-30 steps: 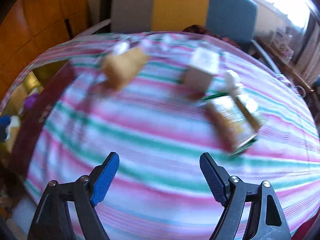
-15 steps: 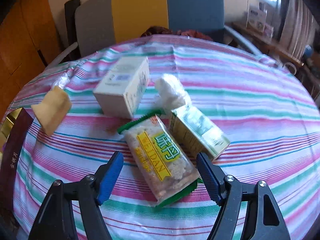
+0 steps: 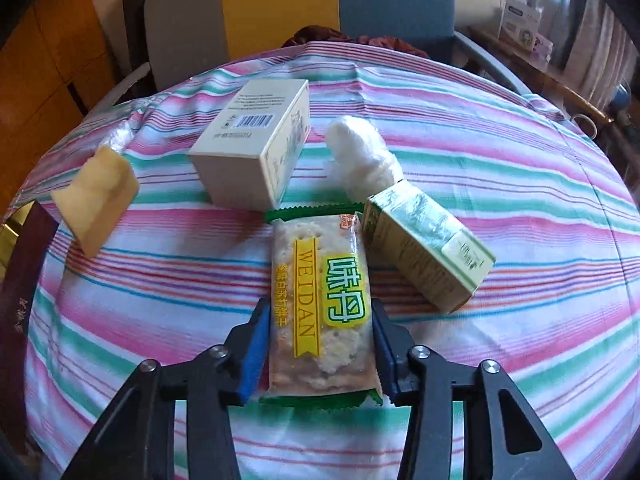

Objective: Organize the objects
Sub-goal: 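Move both open tools back from the tray toward the remaining items, then grasp the WEIDAN granola bar with the right tool while the left tool grasps a yellow sponge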

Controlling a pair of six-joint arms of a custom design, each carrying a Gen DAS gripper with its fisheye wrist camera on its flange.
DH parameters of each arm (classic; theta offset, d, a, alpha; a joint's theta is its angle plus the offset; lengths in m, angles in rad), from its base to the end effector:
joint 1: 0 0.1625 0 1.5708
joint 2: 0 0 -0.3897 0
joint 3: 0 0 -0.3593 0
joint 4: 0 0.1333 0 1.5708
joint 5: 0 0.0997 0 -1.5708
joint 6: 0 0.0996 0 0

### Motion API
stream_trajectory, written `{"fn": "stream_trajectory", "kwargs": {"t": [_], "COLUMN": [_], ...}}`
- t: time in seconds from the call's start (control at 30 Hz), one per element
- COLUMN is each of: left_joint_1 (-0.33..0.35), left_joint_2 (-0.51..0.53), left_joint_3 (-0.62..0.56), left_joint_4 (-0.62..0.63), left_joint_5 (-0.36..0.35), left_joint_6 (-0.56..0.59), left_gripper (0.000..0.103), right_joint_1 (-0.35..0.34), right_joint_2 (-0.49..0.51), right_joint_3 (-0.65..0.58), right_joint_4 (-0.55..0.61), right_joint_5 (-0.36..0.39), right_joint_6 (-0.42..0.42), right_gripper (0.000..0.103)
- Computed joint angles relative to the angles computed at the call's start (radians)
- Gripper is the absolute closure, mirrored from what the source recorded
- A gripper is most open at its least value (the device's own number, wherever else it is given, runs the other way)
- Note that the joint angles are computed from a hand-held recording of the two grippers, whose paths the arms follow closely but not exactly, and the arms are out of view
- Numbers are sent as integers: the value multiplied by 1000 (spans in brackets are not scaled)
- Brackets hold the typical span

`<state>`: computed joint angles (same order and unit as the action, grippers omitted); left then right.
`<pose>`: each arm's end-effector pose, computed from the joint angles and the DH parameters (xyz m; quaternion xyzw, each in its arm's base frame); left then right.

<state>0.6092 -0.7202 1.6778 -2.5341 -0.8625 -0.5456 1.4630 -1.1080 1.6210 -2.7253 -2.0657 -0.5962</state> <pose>-0.3786 -0.5057 0.0506 0.1927 0.9179 -0.2392 0.2511 0.0189 -0.6250 0.3243 0.1475 -0.9115 0.2068 0.3236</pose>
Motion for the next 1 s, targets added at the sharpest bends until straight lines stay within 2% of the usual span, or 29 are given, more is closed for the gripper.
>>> {"fn": "stream_trajectory", "kwargs": {"t": [0.27,0.33,0.4,0.63,0.73,0.8,0.87,0.9,1.0], "left_joint_1": [47,60,73,122,131,136,141,142,146], "left_joint_2": [135,184,229,341,364,369,368,366,351], "left_joint_3": [-232,-305,-380,-568,-580,-569,-551,-538,-492], "left_joint_4": [143,156,210,344,326,299,254,241,181], "left_joint_5": [149,190,224,262,280,277,267,272,259], "left_joint_6": [53,108,131,113,131,138,153,145,130], "left_gripper": [36,21,20,20,20,20,28,43,45], "right_joint_1": [13,8,6,8,8,13,17,18,20], "right_joint_2": [-7,-7,-8,-5,-6,-2,2,3,2], "right_joint_3": [22,16,11,1,2,-1,0,1,3], "right_joint_4": [24,34,46,62,64,61,52,49,43], "right_joint_5": [-3,7,13,13,14,10,4,3,5], "right_joint_6": [-5,-3,4,7,15,19,12,10,12], "right_gripper": [56,56,56,56,56,56,56,56,56]}}
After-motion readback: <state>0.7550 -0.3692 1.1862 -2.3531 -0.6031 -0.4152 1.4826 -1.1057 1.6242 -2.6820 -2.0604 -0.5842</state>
